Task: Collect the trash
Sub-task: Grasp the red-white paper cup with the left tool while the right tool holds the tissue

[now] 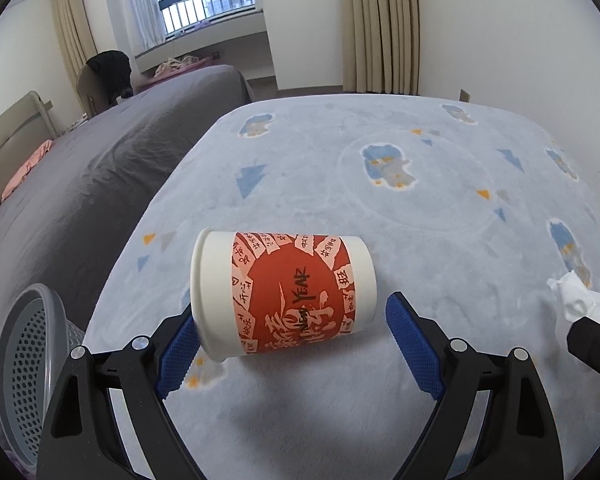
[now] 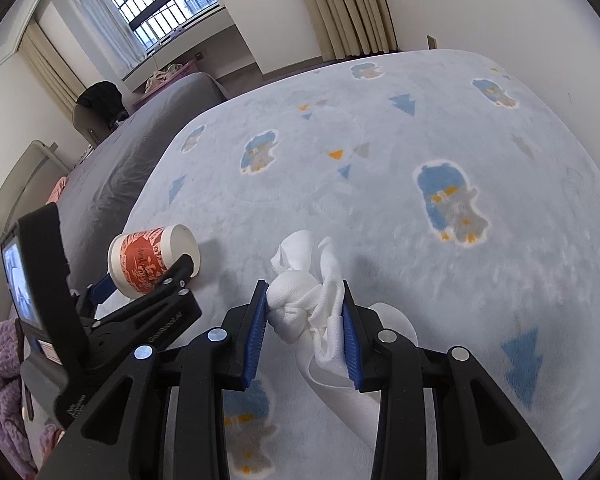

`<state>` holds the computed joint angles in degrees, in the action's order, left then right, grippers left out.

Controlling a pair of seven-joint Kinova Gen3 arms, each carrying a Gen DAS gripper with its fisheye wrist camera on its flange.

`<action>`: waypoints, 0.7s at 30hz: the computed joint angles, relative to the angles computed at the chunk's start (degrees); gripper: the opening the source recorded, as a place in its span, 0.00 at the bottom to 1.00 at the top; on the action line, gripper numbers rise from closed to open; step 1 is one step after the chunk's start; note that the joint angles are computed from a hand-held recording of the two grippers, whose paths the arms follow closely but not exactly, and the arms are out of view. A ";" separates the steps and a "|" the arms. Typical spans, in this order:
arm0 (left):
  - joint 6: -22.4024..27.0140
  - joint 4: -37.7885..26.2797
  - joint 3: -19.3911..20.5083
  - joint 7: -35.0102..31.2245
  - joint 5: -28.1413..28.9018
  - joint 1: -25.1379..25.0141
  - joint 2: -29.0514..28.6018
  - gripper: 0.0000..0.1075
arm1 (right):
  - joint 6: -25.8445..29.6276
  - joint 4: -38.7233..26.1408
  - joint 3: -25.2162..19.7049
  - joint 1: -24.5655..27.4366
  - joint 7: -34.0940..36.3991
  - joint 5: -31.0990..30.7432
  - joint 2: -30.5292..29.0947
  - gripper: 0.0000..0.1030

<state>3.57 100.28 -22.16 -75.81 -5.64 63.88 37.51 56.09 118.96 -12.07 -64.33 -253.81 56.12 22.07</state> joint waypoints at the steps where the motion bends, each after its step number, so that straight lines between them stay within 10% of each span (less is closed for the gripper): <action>1: 0.13 -0.10 -0.26 0.15 0.14 0.16 0.13 0.80 | -0.24 0.08 0.00 0.03 -0.14 0.17 -0.03 0.32; 21: -4.02 9.62 -2.07 -6.22 5.32 -4.66 -6.23 0.80 | 0.04 -0.53 -0.15 0.10 0.76 2.15 -0.01 0.32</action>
<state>-0.45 109.89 -24.23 -82.02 -0.32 59.22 31.28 56.13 118.43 -12.22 -64.24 -253.06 58.27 22.05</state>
